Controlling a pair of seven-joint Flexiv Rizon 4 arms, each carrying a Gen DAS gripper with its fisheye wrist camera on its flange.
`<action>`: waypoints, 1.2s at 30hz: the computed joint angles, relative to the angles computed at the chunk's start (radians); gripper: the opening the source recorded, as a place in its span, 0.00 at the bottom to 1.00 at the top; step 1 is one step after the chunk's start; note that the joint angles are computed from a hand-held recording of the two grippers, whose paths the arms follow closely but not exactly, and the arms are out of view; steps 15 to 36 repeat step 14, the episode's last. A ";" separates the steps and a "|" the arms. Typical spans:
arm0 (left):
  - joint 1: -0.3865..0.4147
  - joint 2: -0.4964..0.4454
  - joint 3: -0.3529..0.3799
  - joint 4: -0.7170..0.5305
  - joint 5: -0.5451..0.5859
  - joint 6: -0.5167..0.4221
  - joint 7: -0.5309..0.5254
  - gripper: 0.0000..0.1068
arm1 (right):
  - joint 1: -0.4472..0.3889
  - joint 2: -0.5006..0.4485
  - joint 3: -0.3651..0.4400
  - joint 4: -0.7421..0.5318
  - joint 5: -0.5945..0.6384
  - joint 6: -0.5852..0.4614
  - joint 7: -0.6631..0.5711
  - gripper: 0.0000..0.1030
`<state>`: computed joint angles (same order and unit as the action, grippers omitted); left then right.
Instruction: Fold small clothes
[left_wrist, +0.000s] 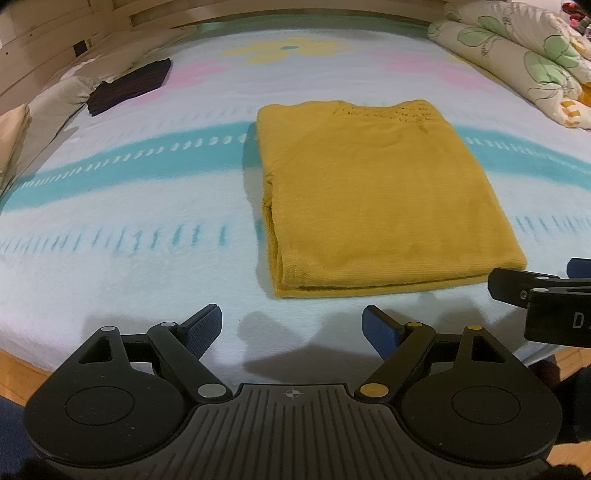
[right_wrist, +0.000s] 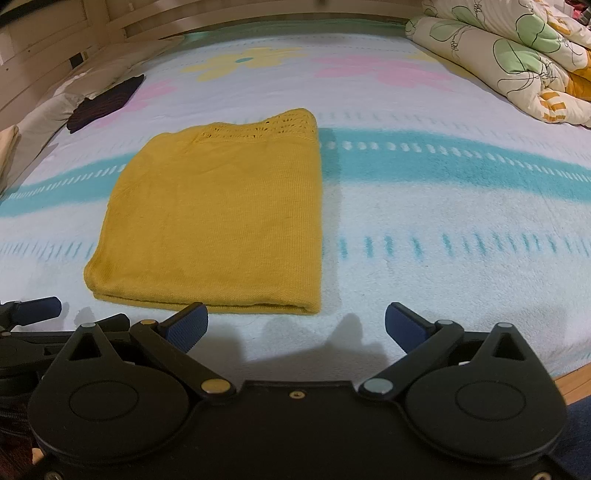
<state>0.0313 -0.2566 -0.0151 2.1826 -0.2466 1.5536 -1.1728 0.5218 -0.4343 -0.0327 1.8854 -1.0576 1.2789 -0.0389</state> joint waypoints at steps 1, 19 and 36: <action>0.003 0.000 -0.005 0.001 -0.002 0.002 0.003 0.78 | 0.000 0.000 0.000 -0.001 0.001 -0.001 -0.001 0.99; 0.035 0.006 -0.052 0.017 -0.041 0.024 0.046 0.78 | 0.003 -0.001 0.002 -0.002 0.001 -0.006 0.002 0.99; 0.035 0.006 -0.052 0.017 -0.041 0.024 0.046 0.78 | 0.003 -0.001 0.002 -0.002 0.001 -0.006 0.002 0.99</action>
